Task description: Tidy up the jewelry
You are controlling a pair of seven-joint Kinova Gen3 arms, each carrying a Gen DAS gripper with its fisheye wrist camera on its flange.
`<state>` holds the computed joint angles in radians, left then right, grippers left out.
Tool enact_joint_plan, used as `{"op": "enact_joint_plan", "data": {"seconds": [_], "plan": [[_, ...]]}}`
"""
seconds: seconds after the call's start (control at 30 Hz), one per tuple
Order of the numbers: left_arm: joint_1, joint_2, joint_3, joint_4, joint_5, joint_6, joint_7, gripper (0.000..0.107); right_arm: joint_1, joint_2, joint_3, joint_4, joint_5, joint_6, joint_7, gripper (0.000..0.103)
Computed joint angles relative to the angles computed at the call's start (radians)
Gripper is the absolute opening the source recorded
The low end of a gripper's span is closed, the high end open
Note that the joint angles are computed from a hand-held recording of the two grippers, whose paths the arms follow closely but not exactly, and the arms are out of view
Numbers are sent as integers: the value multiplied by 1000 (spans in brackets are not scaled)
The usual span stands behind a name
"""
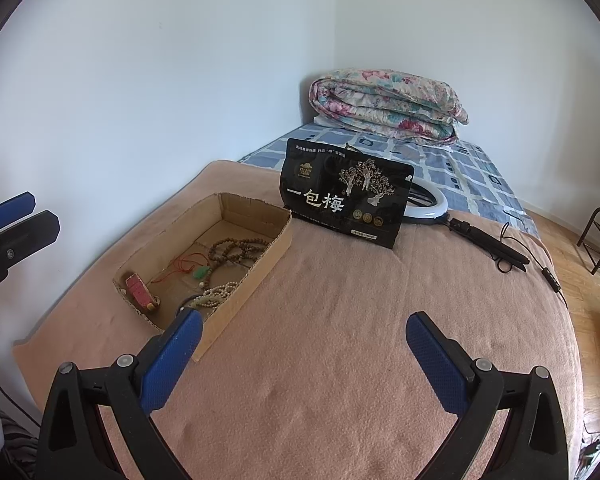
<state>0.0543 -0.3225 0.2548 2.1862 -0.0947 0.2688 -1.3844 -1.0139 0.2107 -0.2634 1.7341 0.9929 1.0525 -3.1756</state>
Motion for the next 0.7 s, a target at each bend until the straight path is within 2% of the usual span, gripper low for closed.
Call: {"op": "enact_joint_plan", "data": {"seconds": [0.27,0.47,0.7], "plan": [[-28,-2,27,-4,-18,9,22,85,-1,5,1,-4,-2,2,3,103],[0,19,-1,-37,-20,43,10,86,-3,8,2,5,-6,-2,2,103],[-19,19,16,-31,-44,23,32,86,-3,8,3,7,-11,-4,7,103]]}}
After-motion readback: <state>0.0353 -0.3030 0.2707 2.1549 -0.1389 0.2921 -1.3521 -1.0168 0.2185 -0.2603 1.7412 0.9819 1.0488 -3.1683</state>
